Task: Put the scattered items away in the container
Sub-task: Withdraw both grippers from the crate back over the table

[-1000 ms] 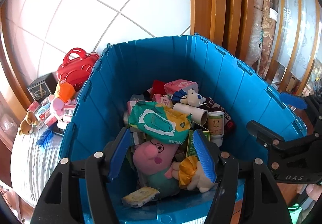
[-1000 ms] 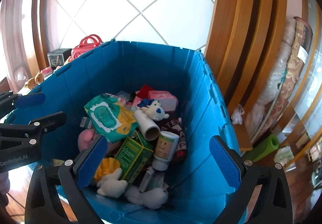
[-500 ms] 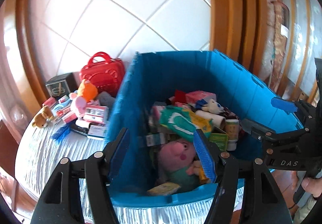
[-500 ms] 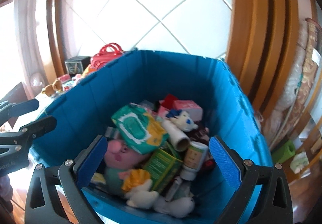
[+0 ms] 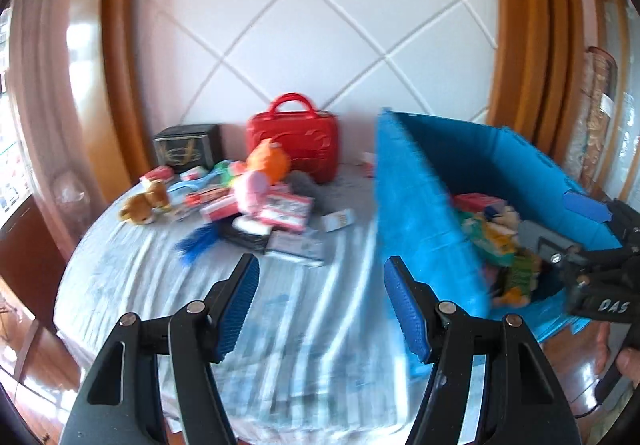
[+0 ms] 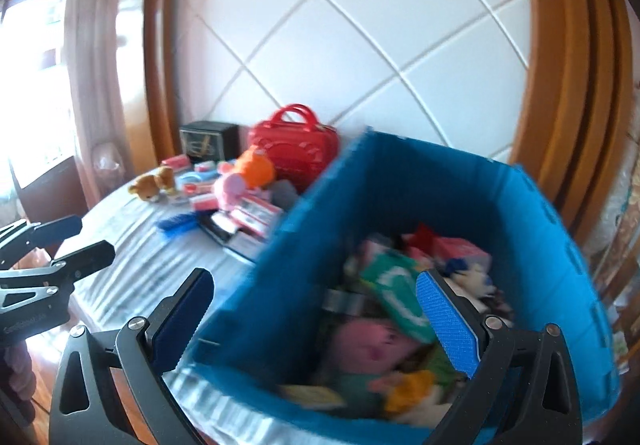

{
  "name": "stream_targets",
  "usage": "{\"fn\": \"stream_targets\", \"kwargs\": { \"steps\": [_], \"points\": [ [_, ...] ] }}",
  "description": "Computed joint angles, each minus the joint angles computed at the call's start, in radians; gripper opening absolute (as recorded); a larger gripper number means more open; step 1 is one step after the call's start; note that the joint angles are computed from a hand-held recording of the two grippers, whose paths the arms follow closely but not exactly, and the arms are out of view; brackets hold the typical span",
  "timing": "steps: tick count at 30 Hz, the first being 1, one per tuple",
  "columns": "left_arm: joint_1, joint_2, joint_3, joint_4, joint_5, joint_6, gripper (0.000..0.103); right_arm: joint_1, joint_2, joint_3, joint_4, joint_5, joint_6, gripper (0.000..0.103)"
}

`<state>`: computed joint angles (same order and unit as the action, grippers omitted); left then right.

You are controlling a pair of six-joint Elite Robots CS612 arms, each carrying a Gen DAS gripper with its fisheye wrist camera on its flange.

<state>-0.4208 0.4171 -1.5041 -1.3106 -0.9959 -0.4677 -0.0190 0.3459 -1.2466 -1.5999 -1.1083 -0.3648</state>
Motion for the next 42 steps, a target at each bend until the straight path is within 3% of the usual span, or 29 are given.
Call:
{"fn": "stream_targets", "kwargs": {
  "steps": [7,11,16,24,30,36,42],
  "points": [
    [0.083,0.066,-0.18,0.194,-0.018,-0.028,0.064,0.095,0.034,-0.062,0.043,-0.049,0.047,0.103],
    [0.124,0.085,-0.226,0.258,-0.045,-0.024,0.064,0.139,0.047,-0.075,0.06,-0.069,0.098,0.103],
    [0.162,0.092,-0.24,0.245,-0.083,-0.004,0.064,0.176,0.045,-0.07,0.089,-0.105,0.096,0.103],
    [0.229,0.084,-0.183,0.187,-0.126,0.017,0.064,0.207,0.009,0.037,0.036,-0.147,0.11,0.103],
    [0.275,0.049,-0.082,0.153,-0.108,0.005,0.064,0.222,-0.062,0.232,-0.061,-0.116,0.124,0.103],
    [0.316,0.022,-0.001,0.133,-0.087,-0.046,0.064,0.249,-0.179,0.507,-0.174,-0.075,0.091,0.103],
    [0.365,0.007,0.065,0.13,-0.122,-0.075,0.064,0.289,-0.309,0.797,-0.267,-0.067,0.024,0.103]
  ]
}}
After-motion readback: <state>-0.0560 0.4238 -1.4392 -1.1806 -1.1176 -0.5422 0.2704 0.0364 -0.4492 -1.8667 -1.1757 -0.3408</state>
